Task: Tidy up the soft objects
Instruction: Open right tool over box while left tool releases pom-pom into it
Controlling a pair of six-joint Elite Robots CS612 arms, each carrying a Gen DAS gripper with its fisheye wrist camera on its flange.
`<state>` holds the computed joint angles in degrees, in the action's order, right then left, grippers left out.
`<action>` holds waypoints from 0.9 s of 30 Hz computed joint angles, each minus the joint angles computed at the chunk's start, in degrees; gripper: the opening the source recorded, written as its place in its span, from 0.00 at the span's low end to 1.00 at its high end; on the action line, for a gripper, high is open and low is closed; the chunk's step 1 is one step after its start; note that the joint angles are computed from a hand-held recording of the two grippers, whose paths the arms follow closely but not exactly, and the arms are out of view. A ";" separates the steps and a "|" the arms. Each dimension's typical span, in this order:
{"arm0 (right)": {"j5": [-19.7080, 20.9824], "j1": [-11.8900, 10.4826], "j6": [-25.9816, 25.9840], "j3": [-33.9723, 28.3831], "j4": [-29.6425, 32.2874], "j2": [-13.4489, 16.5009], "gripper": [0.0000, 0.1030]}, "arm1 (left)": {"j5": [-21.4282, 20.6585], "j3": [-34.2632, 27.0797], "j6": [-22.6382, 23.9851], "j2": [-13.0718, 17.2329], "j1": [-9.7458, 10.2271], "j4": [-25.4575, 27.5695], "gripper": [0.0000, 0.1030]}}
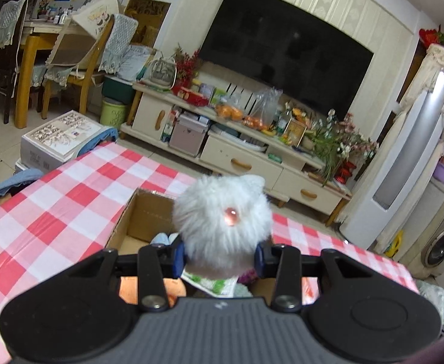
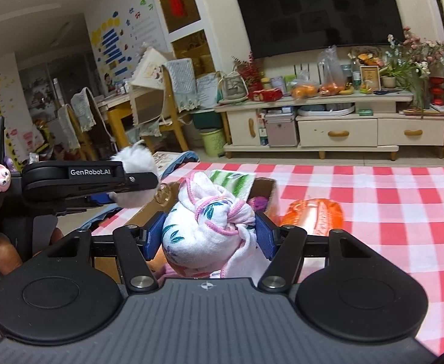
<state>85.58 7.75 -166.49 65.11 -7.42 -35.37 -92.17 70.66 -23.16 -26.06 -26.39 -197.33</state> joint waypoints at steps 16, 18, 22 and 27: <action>-2.81 0.38 -5.39 -8.30 9.40 5.30 0.81 | 2.13 0.94 1.03 -0.84 -0.30 9.40 0.50; -2.65 0.29 -4.10 -6.73 7.84 4.55 0.91 | 3.03 1.31 0.76 -1.01 -0.41 8.89 0.59; -2.02 0.03 -1.97 -2.83 3.13 2.41 0.97 | 5.06 1.82 0.42 -1.16 -0.74 6.87 0.76; 3.24 0.24 0.85 0.56 0.74 0.38 0.98 | 9.44 3.11 1.11 -1.62 -1.63 4.12 0.93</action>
<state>88.81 7.98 -165.64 65.67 -6.68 -34.99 -82.73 73.78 -22.05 -27.68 -28.02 -193.20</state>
